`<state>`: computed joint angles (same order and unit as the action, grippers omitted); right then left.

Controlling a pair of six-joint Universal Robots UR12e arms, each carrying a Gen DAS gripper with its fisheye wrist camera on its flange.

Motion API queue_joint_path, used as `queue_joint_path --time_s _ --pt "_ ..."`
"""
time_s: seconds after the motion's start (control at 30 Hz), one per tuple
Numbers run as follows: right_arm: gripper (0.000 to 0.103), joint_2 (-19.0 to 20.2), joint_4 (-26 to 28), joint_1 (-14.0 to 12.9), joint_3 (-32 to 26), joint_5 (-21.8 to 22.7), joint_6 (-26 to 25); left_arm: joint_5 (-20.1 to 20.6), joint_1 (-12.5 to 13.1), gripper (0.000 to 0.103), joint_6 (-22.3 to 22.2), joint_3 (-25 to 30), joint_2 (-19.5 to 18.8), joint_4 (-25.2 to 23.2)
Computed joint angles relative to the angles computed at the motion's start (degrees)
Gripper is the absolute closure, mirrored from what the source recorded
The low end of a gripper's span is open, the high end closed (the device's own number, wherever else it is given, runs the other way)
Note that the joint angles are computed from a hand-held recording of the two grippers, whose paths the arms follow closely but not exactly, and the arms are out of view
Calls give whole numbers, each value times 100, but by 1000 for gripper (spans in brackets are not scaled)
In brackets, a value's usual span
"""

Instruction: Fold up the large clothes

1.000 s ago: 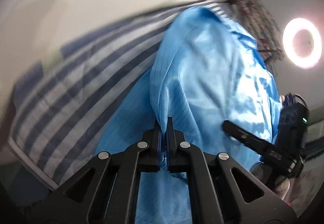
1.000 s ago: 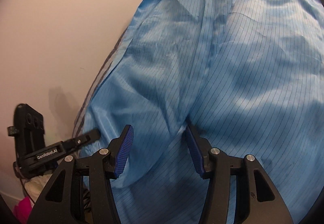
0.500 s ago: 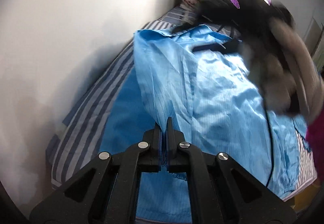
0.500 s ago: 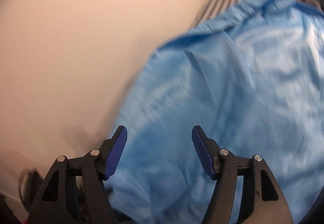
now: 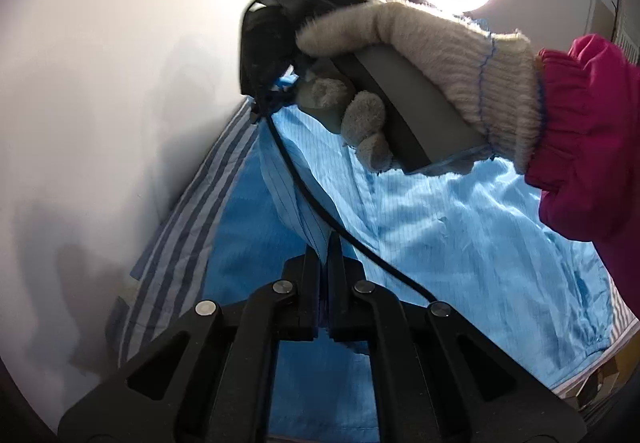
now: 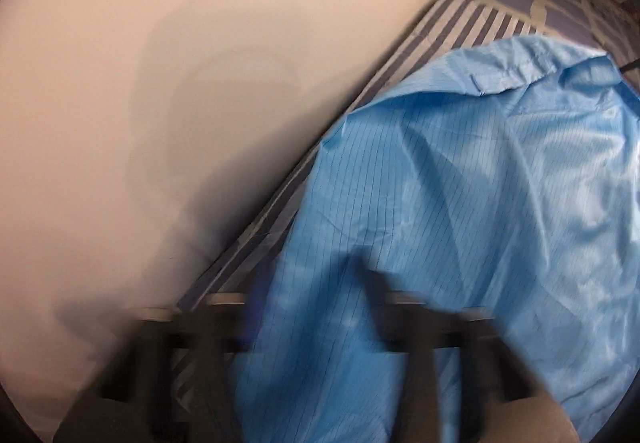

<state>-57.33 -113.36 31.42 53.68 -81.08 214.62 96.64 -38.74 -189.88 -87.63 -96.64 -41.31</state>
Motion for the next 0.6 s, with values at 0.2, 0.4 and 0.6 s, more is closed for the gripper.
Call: queue_joint_path --time_s 0.2,0.4,0.6 --pt "103 -561 -1317 -119 1011 41 511 335 -120 103 508 -7 51 342" --pt "103 -1448 -2612 -284 2317 -90 1227 327 -321 103 1272 -35 114 492" --pt "103 -2333 -3450 -460 3782 -254 2058 -188 -522 103 1918 -86 185 158"
